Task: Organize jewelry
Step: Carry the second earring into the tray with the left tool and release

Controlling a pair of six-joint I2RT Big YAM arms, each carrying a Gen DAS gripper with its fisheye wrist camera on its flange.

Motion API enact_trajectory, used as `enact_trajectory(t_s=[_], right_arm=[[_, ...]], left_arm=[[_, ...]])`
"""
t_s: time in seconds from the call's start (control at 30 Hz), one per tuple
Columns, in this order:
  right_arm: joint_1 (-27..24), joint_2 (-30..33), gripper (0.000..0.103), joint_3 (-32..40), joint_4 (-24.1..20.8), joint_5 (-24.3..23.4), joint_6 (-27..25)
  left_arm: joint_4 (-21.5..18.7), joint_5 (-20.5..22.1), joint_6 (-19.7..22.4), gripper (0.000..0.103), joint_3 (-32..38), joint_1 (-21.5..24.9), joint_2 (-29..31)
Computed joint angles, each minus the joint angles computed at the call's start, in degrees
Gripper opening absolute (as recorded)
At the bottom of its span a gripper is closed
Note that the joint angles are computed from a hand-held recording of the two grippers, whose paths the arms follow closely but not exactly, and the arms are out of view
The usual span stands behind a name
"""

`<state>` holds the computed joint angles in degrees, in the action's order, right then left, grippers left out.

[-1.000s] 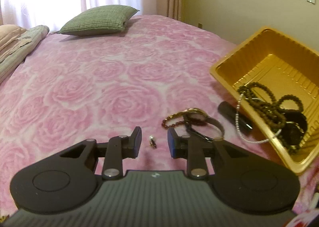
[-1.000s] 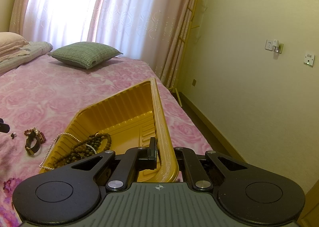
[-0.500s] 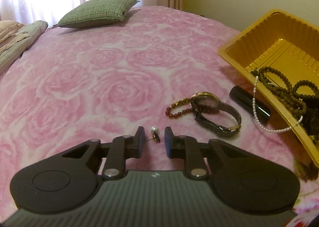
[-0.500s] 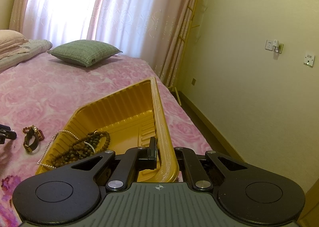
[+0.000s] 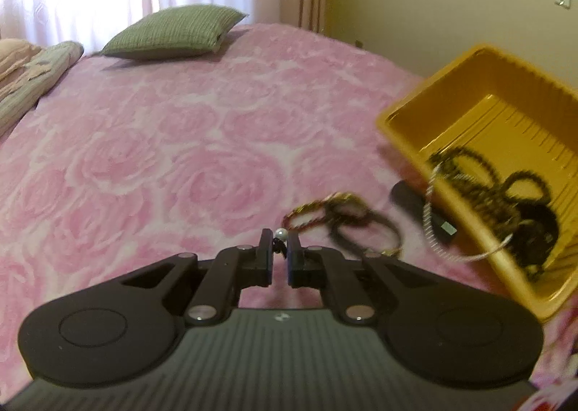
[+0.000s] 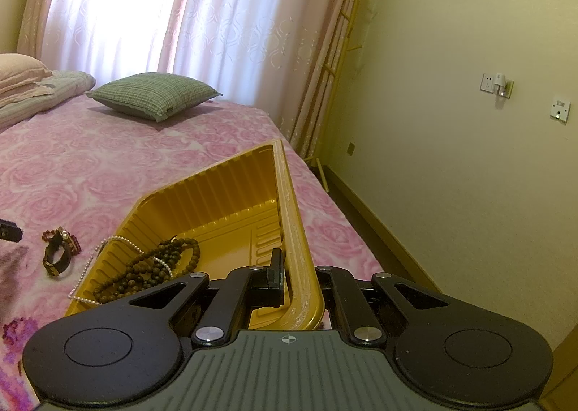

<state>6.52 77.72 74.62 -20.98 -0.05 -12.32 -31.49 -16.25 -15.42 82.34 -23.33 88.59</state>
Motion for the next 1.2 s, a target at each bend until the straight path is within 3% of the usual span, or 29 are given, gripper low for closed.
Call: enact_trajectory(t_s=[0.3, 0.47, 0.67, 0.87, 0.9, 0.93, 0.97, 1.2], right_arm=[[-0.1, 0.1, 0.006, 0.1, -0.1, -0.2, 0.1], [-0.1, 0.1, 0.006, 0.1, 0.0, -0.3, 0.1], [-0.1, -0.1, 0.006, -0.2, 0.3, -0.4, 0.3], [-0.3, 0.0, 0.006, -0.1, 0.1, -0.6, 0.5], [-0.3, -0.1, 0.006, -0.1, 0.1, -0.6, 0.5], [-0.3, -0.1, 0.006, -0.1, 0.1, -0.7, 0.6], [-0.3, -0.1, 0.006, -0.1, 0.0, -0.7, 0.7], [-0.4, -0.2, 0.006, -0.1, 0.0, -0.8, 0.7]], left_arm=[[1.5, 4.8, 1.3, 0.006, 4.1, -4.0, -0.1], [1.9, 9.1, 1.7, 0.006, 6.8, -6.6, 1.4], [1.7, 11.3, 3.1, 0.006, 9.9, -9.3, 3.9], [1.1, 12.7, 3.5, 0.007, 12.1, -10.7, 6.0], [0.9, 13.1, 3.0, 0.011, 12.3, -10.7, 6.2], [1.0, 13.2, 2.9, 0.022, 12.2, -10.6, 6.3], [1.5, 12.9, 3.2, 0.023, 11.8, -10.6, 6.1], [1.4, 9.9, 2.0, 0.023, 8.3, -8.7, 3.6]])
